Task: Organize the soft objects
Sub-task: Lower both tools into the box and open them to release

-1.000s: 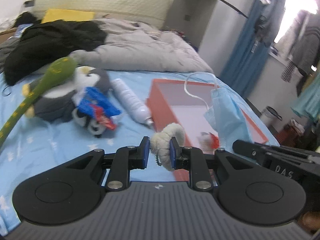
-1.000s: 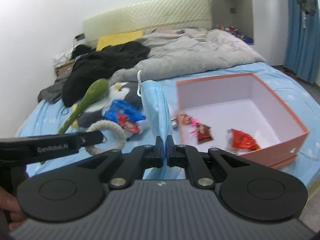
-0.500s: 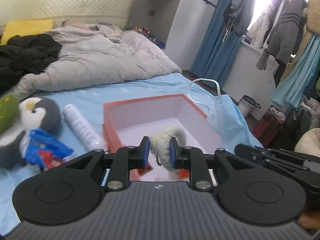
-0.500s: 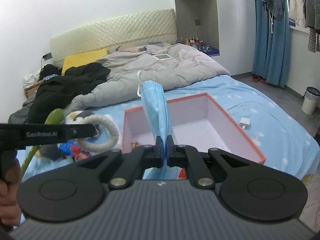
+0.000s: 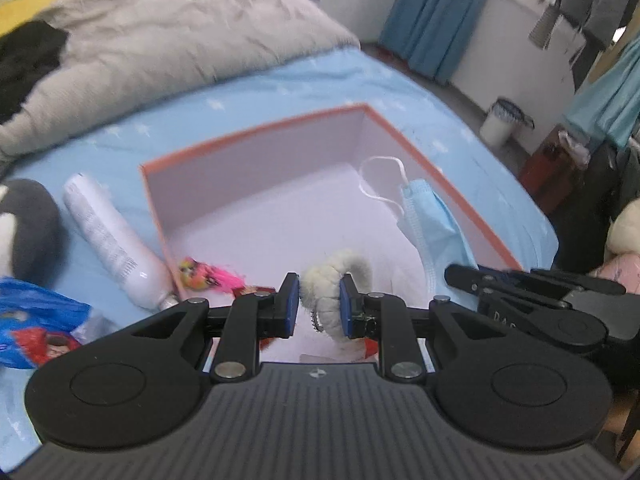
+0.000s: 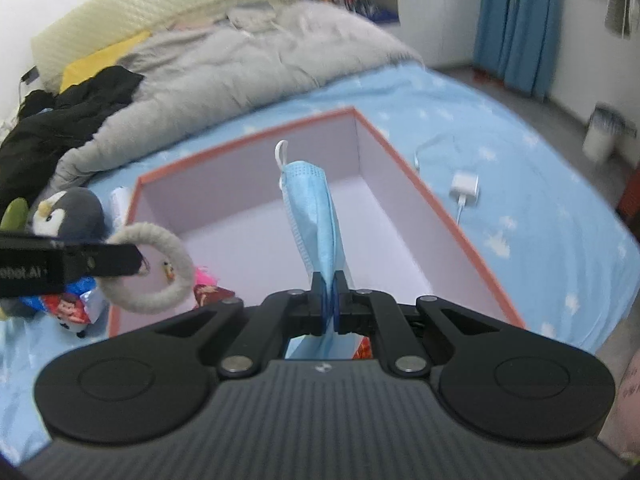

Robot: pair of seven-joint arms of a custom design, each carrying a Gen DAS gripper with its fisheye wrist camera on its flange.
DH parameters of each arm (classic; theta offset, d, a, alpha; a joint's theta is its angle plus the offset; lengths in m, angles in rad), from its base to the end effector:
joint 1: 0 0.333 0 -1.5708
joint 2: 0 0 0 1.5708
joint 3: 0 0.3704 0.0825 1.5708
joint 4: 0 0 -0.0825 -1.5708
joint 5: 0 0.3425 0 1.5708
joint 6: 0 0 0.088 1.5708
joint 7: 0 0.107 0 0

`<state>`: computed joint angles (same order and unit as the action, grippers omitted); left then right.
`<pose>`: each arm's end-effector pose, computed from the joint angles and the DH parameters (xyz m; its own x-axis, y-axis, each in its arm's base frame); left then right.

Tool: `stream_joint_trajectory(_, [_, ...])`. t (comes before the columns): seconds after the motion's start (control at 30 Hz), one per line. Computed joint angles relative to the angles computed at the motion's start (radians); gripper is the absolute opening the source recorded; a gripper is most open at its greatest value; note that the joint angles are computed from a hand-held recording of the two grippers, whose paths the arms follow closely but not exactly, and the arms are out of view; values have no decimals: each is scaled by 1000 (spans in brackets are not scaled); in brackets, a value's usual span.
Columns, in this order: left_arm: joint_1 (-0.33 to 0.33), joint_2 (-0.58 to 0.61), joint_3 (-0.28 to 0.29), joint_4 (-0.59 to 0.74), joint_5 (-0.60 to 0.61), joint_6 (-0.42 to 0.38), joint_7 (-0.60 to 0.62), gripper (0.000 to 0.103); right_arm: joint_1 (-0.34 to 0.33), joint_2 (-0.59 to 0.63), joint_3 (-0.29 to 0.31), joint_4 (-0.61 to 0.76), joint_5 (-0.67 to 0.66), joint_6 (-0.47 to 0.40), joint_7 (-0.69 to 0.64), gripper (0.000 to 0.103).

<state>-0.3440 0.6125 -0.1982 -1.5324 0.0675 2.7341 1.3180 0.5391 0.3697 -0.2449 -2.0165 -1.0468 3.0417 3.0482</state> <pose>0.6554 -0.3532 0.4383 -0.3189 -0.9273 0.1959 -0.8284 0.1723 -0.5330 0.5606 0.2559 0.3983 -0.0697 -0.9883 -0.1358 -0.7403 0.1425 -0.6570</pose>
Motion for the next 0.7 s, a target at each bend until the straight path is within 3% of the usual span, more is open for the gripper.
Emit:
stream_joint_trajectory(0.1, [-18, 47, 13, 71, 7, -71, -13, 25, -58, 13, 71, 2, 115, -46, -152, 7])
stream_joint_trajectory(0.2, [-8, 58, -2, 85, -1, -89, -3, 26, -61, 12, 71, -13, 175, -69, -215, 8])
stream_joint_trajectory(0.3, [1, 51, -11, 74, -26, -101, -2, 43, -44, -4, 53, -38, 191, -66, -224, 11])
stream_joint_trajectory(0.33, [-6, 41, -1, 57, -18, -82, -11, 50, -46, -6, 54, -41, 201, -67, -234, 13])
stream_joint_trajectory(0.37, [-4, 33, -1, 37, -15, -55, -8, 50, -37, -11, 46, -46, 198, -68, -229, 20])
stream_joint_trajectory(0.4, [2, 25, -10, 24, -21, -48, -3, 50, -34, -13, 40, -50, 193, -61, -225, 37])
stream_joint_trajectory(0.47, [13, 12, -23, 0, -32, -37, 14, 50, -29, -13, 27, -55, 184, -31, -210, 51])
stream_joint_trajectory(0.6, [-10, -50, 6, -108, 2, 59, -4, 50, 21, -24, -32, -73, 128, -5, -158, 50])
stream_joint_trajectory(0.7, [9, -101, -14, -206, -7, 156, 2, 50, 79, -46, -97, -87, -23, -1, -16, 50])
